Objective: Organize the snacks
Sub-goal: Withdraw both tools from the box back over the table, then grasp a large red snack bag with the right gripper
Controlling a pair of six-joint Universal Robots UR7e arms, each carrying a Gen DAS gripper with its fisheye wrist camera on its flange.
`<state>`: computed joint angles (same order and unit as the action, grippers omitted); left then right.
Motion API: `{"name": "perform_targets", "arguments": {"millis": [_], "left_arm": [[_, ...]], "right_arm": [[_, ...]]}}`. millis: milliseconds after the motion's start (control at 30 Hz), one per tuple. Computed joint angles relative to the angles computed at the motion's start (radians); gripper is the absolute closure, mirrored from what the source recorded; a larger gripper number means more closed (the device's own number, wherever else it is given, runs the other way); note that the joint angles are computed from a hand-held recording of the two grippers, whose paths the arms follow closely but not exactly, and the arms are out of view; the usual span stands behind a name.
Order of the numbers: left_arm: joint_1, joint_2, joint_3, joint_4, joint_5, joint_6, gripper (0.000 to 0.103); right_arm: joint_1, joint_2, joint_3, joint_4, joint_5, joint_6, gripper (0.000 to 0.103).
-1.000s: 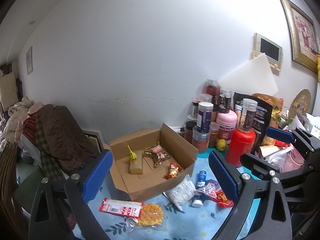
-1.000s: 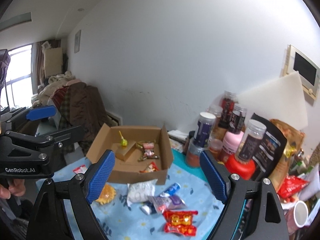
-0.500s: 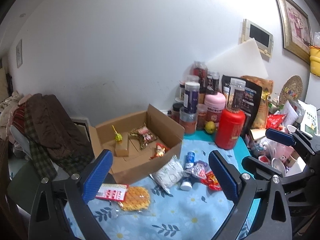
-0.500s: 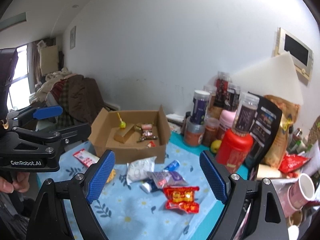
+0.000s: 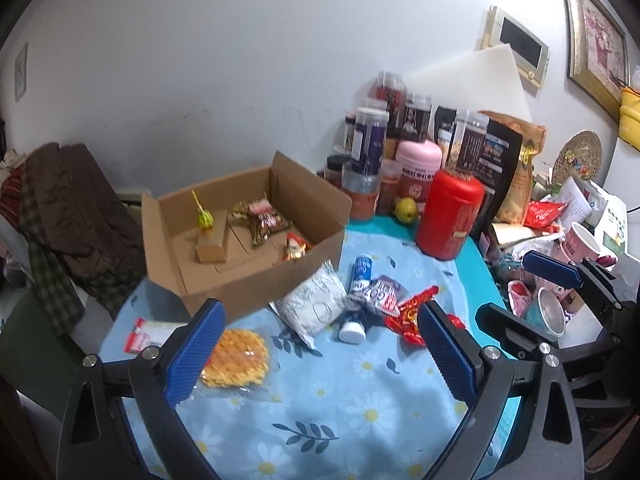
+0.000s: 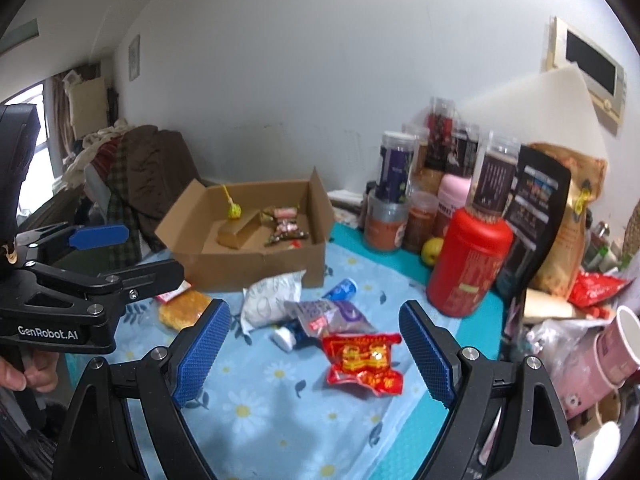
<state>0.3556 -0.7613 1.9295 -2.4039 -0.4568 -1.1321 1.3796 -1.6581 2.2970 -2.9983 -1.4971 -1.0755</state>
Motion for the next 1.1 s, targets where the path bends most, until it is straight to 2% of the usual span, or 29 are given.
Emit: {"name": "perform_targets", "arguments": {"millis": [200,633,1000,1100], "left_arm": [[0.042,0.022,0.007,-0.092,-0.067,0.055,0.005],[0.139,0.073,0.000,-0.191,-0.156,0.111,0.005],[0.211,0.110,-0.032,-0.231,-0.199,0.137,0.005],[0.219,0.123,-0.052,-0.207,-0.194,0.143,0.005]], "right_arm": [[-0.019,0.043,-0.016,0.001,-0.028,0.018,0.016],[-0.041,0.191,-0.089,-0.024,-0.130,0.046,0.016],[-0.049,0.338,-0.197,-0.024,-0.242,0.074,0.016],[-0.044,0.379,-0.225,-0.028,-0.284,0.078,0.016]]}}
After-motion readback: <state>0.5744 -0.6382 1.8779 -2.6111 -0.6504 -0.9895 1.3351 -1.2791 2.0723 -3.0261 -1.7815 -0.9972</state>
